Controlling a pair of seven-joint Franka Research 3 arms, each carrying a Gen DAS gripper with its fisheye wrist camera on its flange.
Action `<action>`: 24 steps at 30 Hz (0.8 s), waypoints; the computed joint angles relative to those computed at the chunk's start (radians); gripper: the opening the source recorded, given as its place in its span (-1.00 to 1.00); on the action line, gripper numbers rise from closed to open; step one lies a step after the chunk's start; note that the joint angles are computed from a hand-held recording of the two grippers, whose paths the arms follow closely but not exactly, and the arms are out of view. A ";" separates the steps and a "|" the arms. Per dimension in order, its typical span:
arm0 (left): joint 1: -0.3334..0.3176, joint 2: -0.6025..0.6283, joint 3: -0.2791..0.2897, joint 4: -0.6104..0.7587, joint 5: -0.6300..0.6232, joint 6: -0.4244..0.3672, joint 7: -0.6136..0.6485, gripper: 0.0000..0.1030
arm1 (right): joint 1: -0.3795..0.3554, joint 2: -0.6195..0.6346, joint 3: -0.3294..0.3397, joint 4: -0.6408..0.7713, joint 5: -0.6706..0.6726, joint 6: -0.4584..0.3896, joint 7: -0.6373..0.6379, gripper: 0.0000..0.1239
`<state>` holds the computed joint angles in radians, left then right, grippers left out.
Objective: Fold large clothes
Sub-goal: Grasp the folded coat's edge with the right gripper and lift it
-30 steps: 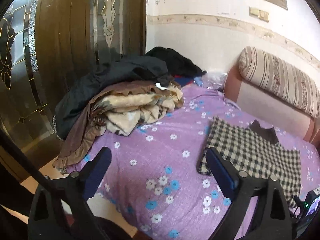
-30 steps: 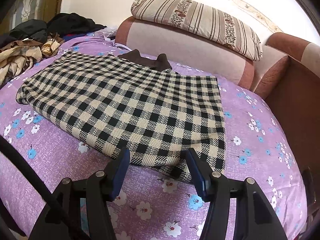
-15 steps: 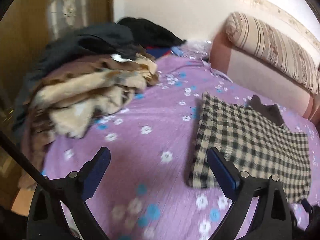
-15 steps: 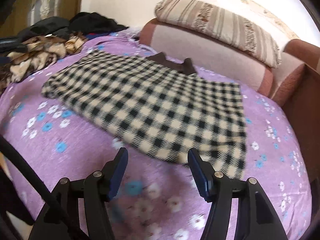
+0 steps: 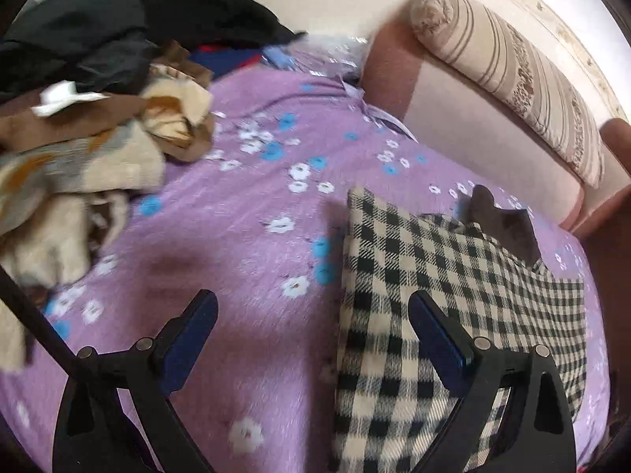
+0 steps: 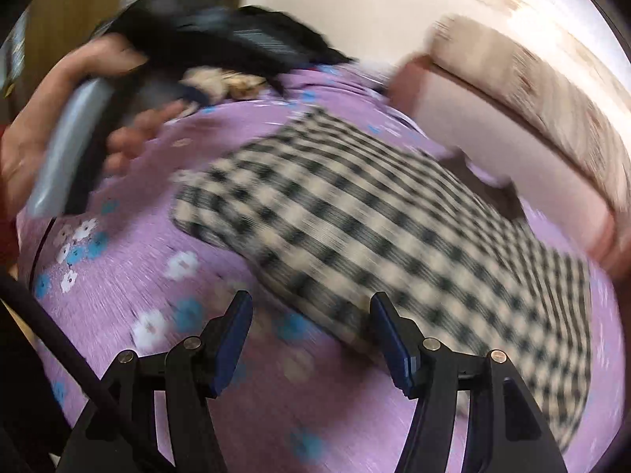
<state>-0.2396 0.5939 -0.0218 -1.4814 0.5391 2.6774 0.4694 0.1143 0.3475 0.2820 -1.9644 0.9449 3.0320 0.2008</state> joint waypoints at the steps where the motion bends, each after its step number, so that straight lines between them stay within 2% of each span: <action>1: 0.048 0.025 -0.049 0.017 -0.059 0.023 0.061 0.87 | 0.038 0.021 -0.008 0.008 -0.039 0.050 -0.002 0.06; 4: 0.132 0.073 -0.144 0.050 -0.199 0.046 0.212 0.87 | 0.131 0.060 -0.066 0.017 -0.174 0.127 0.069 0.06; 7: 0.159 0.134 -0.183 0.116 -0.284 0.042 0.326 0.87 | 0.180 0.095 -0.086 0.029 -0.249 0.222 0.095 0.06; 11: 0.209 0.214 -0.262 0.199 -0.416 0.065 0.460 0.87 | 0.287 0.128 -0.191 0.059 -0.314 0.249 0.160 0.06; 12: 0.208 0.227 -0.267 0.217 -0.434 0.065 0.482 0.87 | 0.315 0.140 -0.223 0.074 -0.329 0.245 0.178 0.06; 16: 0.232 0.339 -0.364 0.379 -0.536 0.003 0.650 0.87 | 0.409 0.170 -0.324 0.103 -0.384 0.252 0.240 0.04; 19: 0.191 0.410 -0.349 0.522 -0.558 -0.098 0.711 0.81 | 0.449 0.188 -0.368 0.110 -0.427 0.269 0.271 -0.08; 21: 0.167 0.465 -0.344 0.644 -0.578 -0.199 0.756 0.40 | 0.450 0.184 -0.365 0.098 -0.460 0.278 0.283 -0.28; 23: 0.138 0.486 -0.300 0.705 -0.584 -0.254 0.741 -0.34 | 0.460 0.185 -0.375 0.086 -0.498 0.287 0.290 -0.66; 24: 0.142 0.473 -0.298 0.683 -0.603 -0.244 0.753 -0.57 | 0.484 0.189 -0.399 0.082 -0.509 0.299 0.299 -0.73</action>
